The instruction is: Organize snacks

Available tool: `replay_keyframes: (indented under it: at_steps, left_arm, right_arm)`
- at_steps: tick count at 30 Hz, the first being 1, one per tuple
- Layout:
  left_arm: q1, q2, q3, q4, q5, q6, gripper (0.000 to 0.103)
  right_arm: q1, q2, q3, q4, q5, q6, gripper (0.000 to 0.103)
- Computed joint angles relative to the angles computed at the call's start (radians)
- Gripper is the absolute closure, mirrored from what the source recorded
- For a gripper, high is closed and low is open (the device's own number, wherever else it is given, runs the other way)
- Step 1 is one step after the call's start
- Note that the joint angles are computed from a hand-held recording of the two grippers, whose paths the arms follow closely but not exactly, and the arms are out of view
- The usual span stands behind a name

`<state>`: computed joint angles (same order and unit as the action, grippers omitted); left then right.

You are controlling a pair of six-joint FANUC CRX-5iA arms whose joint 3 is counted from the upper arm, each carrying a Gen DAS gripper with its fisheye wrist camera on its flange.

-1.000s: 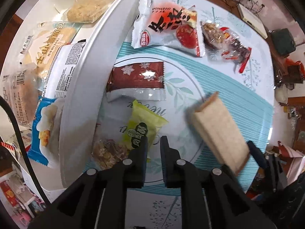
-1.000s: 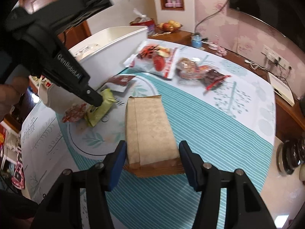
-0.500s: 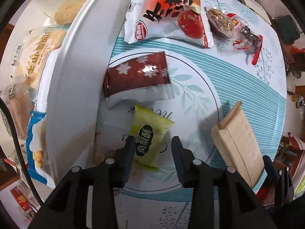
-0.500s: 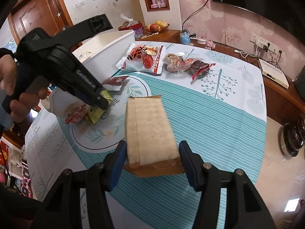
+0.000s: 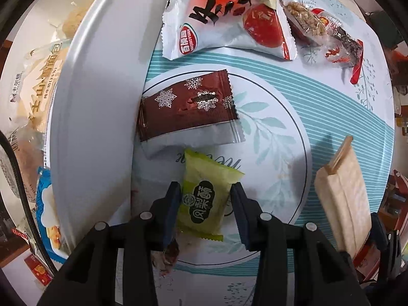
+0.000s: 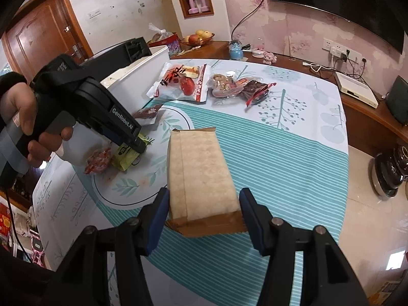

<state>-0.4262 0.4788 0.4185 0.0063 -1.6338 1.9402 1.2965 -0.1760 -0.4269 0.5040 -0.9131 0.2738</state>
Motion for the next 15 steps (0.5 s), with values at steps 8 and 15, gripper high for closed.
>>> replay_keyframes:
  at_steps: [8, 15]
  left_arm:
    - [-0.008, -0.01, -0.019, 0.01, 0.011, -0.036, 0.065]
    - [-0.016, -0.044, -0.023, 0.045, 0.027, -0.1, 0.067]
  right_arm:
    - [0.013, 0.015, 0.017, 0.037, -0.031, -0.061, 0.047]
    - [0.039, 0.035, 0.047, 0.089, -0.074, -0.141, 0.047]
